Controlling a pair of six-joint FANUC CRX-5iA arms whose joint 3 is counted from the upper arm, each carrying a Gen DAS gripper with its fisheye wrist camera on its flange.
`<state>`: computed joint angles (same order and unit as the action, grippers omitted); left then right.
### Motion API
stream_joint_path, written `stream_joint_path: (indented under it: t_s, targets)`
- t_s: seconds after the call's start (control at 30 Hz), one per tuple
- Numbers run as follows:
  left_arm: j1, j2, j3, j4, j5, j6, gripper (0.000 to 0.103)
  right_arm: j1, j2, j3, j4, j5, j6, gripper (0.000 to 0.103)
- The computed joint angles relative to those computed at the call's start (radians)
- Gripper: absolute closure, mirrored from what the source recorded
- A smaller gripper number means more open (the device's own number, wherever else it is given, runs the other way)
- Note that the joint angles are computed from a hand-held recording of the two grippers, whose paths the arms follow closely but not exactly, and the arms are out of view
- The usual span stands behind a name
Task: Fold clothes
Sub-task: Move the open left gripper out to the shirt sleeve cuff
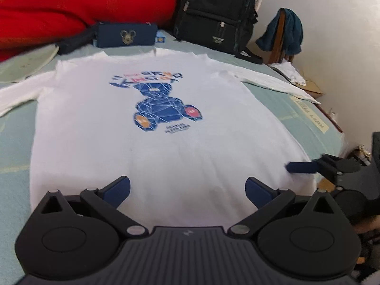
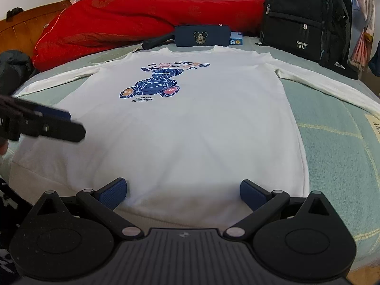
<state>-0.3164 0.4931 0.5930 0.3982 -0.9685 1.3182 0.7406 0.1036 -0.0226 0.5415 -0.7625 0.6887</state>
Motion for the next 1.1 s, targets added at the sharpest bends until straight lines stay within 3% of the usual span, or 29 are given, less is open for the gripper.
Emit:
stream_joint_path:
  t_s: [0.07, 0.23, 0.3, 0.4, 0.53, 0.9, 1.1]
  targets:
    - [0.000, 0.033, 0.044, -0.018, -0.055, 0.047, 0.001, 0.004, 0.000, 0.003, 0.005, -0.012, 0.000, 0.000]
    - [0.007, -0.011, -0.023, 0.012, 0.021, 0.004, 0.001, 0.012, -0.006, 0.010, 0.011, -0.020, -0.006, 0.000]
    - [0.008, -0.019, -0.019, -0.030, 0.039, 0.030, 0.001, 0.015, -0.008, 0.008, 0.028, -0.004, -0.013, 0.000]
    - [0.011, 0.012, 0.053, -0.125, -0.053, 0.141, 0.001, 0.020, -0.004, 0.017, 0.034, 0.009, -0.001, 0.000]
    - [0.033, -0.033, -0.016, -0.078, -0.029, 0.101, 0.001, 0.027, 0.008, 0.039, 0.026, -0.002, 0.036, 0.000]
    - [0.182, -0.192, -0.149, -0.201, 0.267, 0.051, 0.001, 0.009, 0.033, 0.133, -0.044, 0.055, 0.090, 0.000]
    - [0.310, -0.171, -0.153, -0.277, 0.276, 0.232, 0.001, 0.026, 0.088, 0.205, -0.072, 0.018, 0.113, 0.000]
